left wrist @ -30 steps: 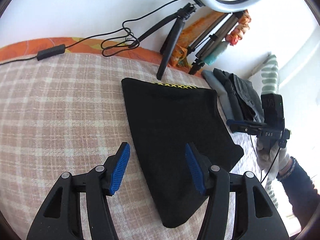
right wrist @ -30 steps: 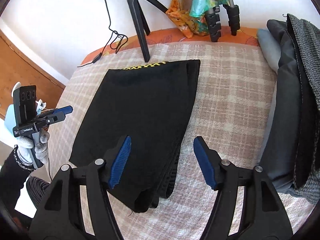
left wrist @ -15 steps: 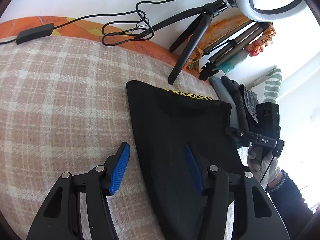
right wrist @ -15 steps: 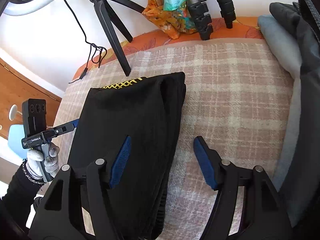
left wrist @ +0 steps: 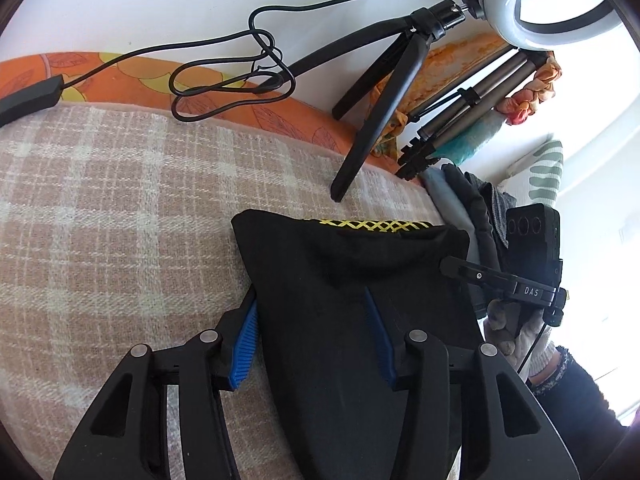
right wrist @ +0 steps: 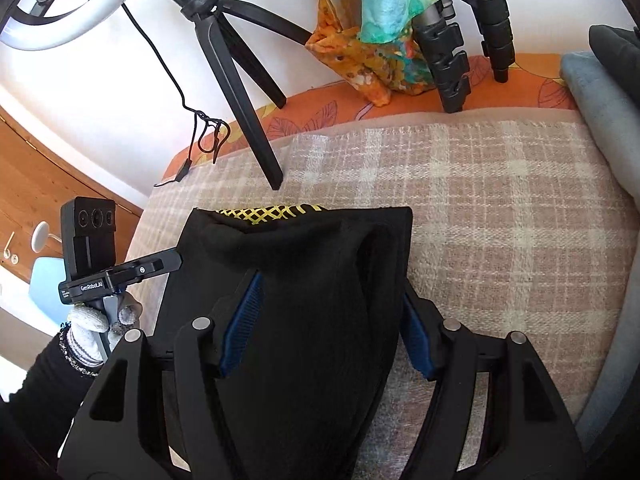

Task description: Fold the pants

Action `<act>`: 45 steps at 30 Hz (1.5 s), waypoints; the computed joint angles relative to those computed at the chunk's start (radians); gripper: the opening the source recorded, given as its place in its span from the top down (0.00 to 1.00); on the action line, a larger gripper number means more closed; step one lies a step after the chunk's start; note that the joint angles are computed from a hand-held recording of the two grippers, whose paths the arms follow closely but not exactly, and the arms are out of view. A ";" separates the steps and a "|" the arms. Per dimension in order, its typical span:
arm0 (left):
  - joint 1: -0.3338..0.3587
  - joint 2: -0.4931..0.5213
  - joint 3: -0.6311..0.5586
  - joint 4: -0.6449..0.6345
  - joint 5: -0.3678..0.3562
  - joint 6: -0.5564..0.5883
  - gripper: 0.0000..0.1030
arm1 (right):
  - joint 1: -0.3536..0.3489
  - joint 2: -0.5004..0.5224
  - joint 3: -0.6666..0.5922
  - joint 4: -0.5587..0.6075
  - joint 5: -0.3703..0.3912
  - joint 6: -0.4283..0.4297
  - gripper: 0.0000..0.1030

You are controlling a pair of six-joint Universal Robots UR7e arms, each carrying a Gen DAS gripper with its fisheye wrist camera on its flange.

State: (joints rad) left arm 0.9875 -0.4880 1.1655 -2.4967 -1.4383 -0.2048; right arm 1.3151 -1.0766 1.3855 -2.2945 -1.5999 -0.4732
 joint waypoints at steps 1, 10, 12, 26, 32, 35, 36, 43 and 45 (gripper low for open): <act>0.001 0.005 -0.007 -0.001 0.002 0.001 0.58 | 0.000 0.001 -0.001 -0.002 0.003 -0.003 0.34; 0.011 0.016 0.006 -0.061 0.033 -0.009 0.90 | 0.003 0.014 0.004 -0.055 -0.011 -0.003 0.66; -0.002 0.017 0.015 -0.073 0.075 0.020 0.94 | 0.005 0.013 0.012 -0.071 -0.018 -0.006 0.70; -0.084 -0.056 0.146 -0.268 0.176 0.159 0.97 | 0.040 -0.079 0.144 -0.240 -0.004 -0.054 0.88; -0.120 -0.109 0.220 -0.352 0.177 0.175 0.97 | 0.052 -0.153 0.210 -0.286 0.038 -0.061 0.89; -0.147 -0.133 0.254 -0.388 0.194 0.199 0.97 | 0.059 -0.191 0.250 -0.322 0.050 -0.070 0.89; -0.157 -0.141 0.265 -0.401 0.200 0.208 0.97 | 0.062 -0.204 0.263 -0.335 0.053 -0.072 0.89; -0.222 -0.188 0.312 -0.454 0.233 0.275 0.97 | 0.087 -0.290 0.344 -0.405 0.075 -0.069 0.89; -0.239 -0.193 0.315 -0.463 0.237 0.293 0.97 | 0.094 -0.315 0.371 -0.433 0.084 -0.063 0.89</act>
State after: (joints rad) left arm 0.7482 -0.6808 1.4803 -2.9593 -1.2011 0.0879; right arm 1.4090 -1.3913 1.7564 -2.7280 -1.5159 -0.5365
